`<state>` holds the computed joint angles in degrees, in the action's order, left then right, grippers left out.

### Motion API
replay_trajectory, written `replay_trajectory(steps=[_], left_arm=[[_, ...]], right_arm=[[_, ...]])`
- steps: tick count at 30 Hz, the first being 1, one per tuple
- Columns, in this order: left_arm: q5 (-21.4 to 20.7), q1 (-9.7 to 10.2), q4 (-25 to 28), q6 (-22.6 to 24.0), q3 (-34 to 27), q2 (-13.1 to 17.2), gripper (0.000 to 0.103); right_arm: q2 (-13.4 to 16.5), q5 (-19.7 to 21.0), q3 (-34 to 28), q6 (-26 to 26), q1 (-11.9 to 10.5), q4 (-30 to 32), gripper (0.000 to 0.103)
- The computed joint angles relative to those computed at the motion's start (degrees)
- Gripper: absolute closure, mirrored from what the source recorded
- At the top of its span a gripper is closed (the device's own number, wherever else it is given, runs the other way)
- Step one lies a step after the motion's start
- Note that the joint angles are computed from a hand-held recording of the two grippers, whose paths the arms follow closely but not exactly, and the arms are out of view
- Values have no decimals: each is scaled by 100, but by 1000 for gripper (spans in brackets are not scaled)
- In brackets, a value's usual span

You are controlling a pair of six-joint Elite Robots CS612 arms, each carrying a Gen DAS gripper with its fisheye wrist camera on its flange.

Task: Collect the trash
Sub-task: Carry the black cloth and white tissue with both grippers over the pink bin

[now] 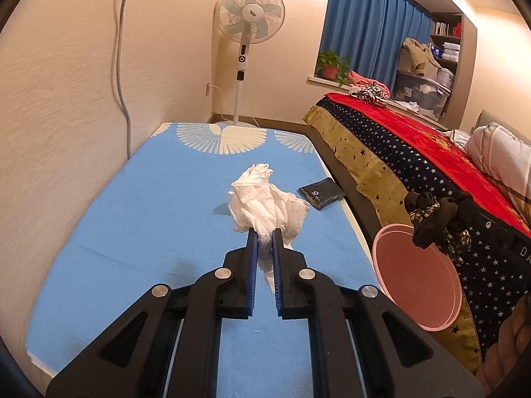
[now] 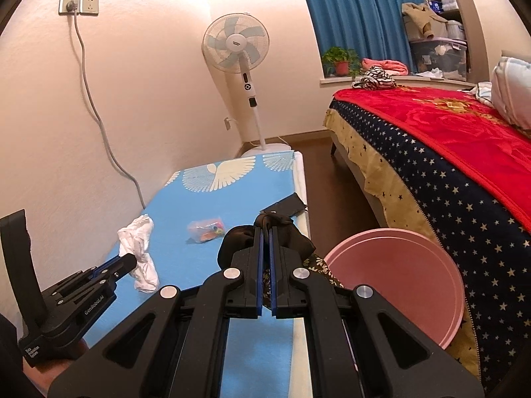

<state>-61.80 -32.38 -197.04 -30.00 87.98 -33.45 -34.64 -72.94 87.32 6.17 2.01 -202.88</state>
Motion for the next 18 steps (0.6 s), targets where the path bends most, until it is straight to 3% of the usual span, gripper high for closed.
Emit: replay_trajectory(steps=[18], left_arm=[[-163,-69,-11,172,-251,108,94]], right_arm=[[-60,-228,105,36,-63,-50,100]])
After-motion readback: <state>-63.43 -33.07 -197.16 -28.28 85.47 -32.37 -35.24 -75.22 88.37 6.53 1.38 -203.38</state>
